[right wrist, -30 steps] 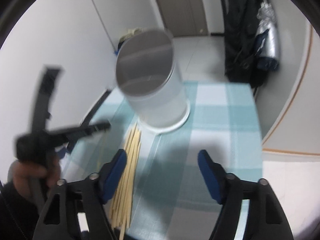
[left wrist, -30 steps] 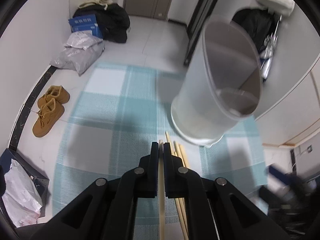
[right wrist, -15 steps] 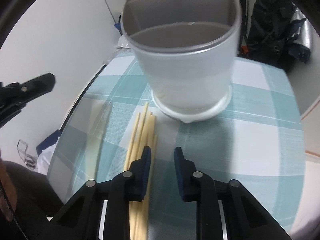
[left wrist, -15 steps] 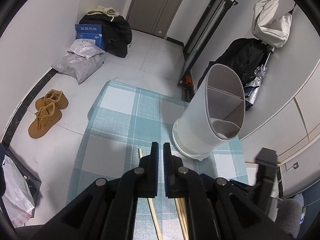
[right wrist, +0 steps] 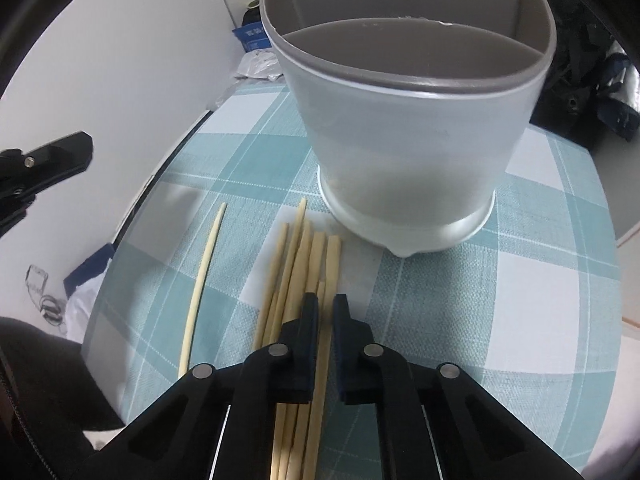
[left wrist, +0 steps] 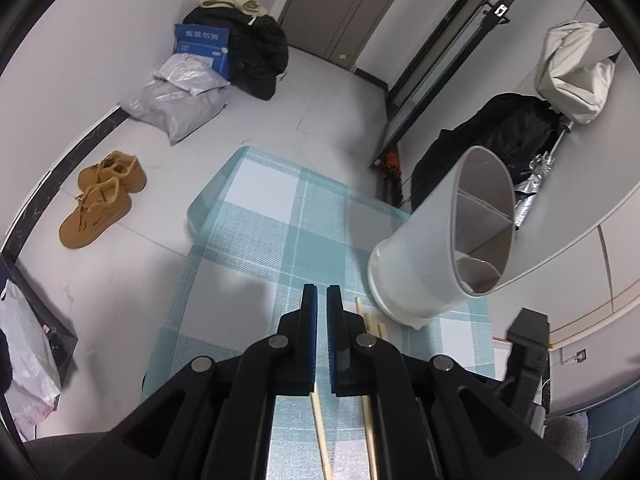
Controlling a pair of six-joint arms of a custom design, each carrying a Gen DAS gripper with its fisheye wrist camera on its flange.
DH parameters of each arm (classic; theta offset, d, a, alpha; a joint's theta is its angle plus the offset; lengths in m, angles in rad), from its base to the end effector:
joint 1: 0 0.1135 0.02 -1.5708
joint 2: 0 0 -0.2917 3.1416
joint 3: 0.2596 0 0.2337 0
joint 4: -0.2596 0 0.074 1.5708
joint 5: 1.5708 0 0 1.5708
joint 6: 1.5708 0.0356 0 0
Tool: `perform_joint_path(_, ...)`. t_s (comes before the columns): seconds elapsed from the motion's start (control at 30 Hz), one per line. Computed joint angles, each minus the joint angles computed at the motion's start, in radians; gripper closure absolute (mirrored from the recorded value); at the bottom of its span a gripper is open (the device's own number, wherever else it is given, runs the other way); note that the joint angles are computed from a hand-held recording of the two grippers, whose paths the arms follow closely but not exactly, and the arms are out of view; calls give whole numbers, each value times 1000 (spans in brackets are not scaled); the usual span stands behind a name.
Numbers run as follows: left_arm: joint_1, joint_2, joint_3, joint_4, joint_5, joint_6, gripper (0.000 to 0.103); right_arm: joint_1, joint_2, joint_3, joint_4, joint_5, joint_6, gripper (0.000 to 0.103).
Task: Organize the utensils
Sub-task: 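Lift the chopstick with the left tool while the right tool grasps another chopstick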
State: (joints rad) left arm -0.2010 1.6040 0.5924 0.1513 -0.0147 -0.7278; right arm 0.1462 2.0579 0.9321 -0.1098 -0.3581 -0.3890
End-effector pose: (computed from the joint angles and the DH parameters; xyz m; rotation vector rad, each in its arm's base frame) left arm 0.2665 -0.0538 0.1623 -0.6499 2.3844 -0.3944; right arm 0.3377 0.0623 0.0919 -0.8040 2.6159 0.4354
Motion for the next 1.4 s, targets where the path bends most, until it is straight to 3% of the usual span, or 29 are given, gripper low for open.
perform_joint_path(0.47, 10, 26, 21, -63, 0, -32, 102, -10, -6, 13, -44, 16, -47, 96)
perform_joint_path(0.57, 14, 26, 21, -70, -5, -34, 102, -6, -23, 18, -52, 60, -67, 92)
perform_joint_path(1.03, 28, 37, 19, -73, 4, -58, 102, 148, -6, -9, 60, 228, -23, 91)
perform_joint_path(1.17, 27, 24, 14, -70, 2, -54, 102, 188, 27, 16, 82, 301, -10, 83)
perform_joint_path(1.33, 26, 27, 13, -68, 0, -62, 102, 193, 36, 18, 87, 291, 4, 84)
perform_joint_path(1.4, 32, 26, 9, -65, 8, -63, 102, 174, 38, 25, 63, 249, -18, 93)
